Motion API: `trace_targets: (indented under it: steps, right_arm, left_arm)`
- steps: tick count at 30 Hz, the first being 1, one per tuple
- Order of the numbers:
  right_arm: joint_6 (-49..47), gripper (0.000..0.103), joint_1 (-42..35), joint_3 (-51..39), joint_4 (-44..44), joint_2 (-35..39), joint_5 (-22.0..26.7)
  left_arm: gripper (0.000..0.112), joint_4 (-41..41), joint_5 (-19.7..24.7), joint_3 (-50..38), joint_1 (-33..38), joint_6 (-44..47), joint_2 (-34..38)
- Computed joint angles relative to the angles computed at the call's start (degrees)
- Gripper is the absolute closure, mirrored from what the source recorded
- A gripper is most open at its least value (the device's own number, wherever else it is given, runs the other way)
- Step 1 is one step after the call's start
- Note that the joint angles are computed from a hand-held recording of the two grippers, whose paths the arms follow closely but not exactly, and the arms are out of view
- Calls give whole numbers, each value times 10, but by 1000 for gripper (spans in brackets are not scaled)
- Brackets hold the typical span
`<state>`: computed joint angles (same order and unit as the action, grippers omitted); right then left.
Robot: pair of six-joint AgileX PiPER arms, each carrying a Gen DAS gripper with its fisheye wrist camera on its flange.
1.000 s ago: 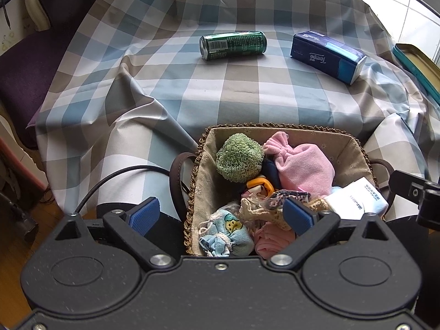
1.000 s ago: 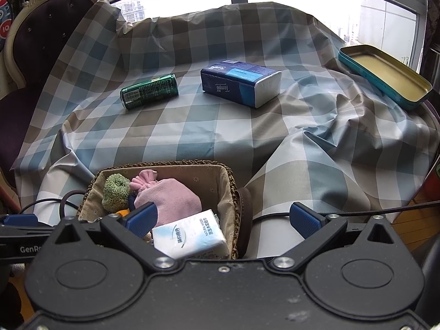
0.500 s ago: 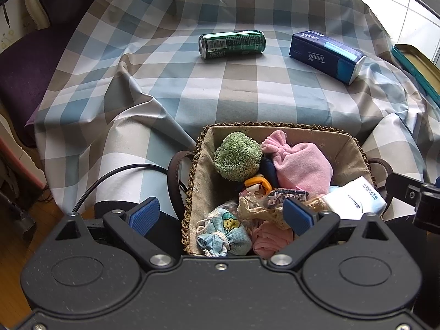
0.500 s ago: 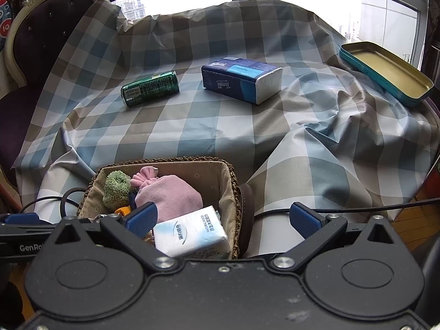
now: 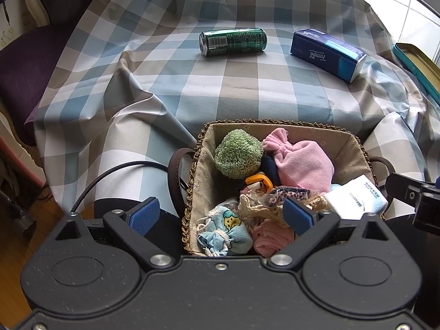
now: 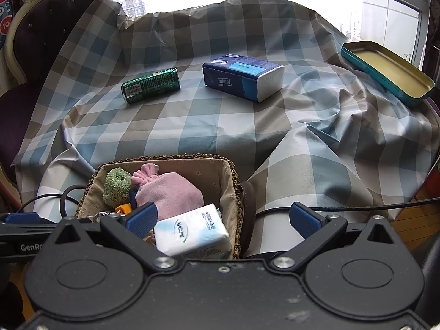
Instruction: Organize soft objects
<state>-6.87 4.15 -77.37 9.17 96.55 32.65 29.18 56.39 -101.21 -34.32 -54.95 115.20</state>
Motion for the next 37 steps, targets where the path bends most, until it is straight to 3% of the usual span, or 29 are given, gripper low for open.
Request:
trace_targets:
  steps: [37]
  right_arm:
    - [-24,0,-12,-4,36,5,10]
  left_arm:
    - [18,-1,22,-29,-10,29,17]
